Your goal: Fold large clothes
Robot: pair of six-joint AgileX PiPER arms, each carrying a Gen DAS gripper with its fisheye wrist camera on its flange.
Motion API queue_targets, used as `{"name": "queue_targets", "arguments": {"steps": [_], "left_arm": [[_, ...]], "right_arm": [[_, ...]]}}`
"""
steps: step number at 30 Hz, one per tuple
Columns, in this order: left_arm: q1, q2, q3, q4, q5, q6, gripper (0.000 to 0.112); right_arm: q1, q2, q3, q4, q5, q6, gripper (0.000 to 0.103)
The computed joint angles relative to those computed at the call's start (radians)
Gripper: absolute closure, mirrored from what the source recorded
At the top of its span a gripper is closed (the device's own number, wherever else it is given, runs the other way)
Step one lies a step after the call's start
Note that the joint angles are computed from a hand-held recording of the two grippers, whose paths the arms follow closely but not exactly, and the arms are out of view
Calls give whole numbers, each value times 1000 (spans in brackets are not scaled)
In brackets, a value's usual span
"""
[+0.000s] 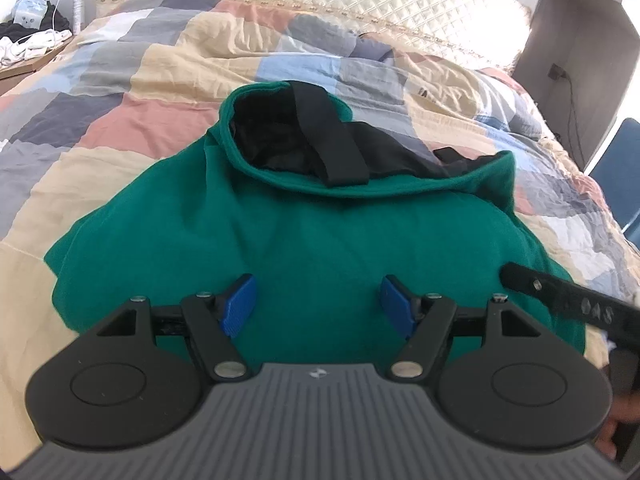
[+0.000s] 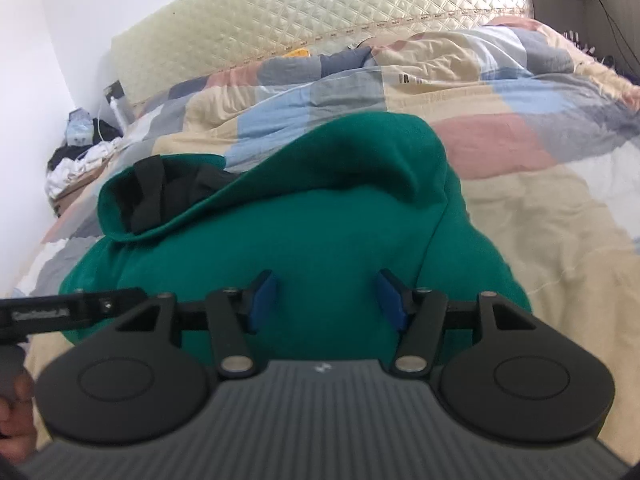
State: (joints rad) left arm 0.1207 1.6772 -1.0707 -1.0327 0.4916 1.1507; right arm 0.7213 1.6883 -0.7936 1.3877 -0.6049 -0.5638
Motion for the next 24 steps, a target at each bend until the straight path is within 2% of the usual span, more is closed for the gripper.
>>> {"name": "queue_targets", "arguments": {"steps": [2, 4, 7, 10, 13, 16, 24], "left_arm": [[40, -34, 60, -102, 36, 111, 36], [97, -57, 110, -170, 99, 152, 35], [199, -59, 160, -212, 220, 129, 34], [266, -28, 191, -256, 257, 78, 26], [312, 69, 141, -261, 329, -37, 23], [347, 178, 85, -324, 407, -105, 21], [326, 354, 66, -627, 495, 4, 18]], "right_arm": [[-15, -11, 19, -45, 26, 73, 44], [-31, -18, 34, -92, 48, 133, 44], [-34, -13, 41, -128, 49, 183, 44], [-23, -7, 37, -117, 38, 186, 44], [-21, -7, 36, -115, 36, 188, 44], [-19, -6, 35, -112, 33, 185, 44], [-13, -13, 54, -131, 25, 220, 44]]}}
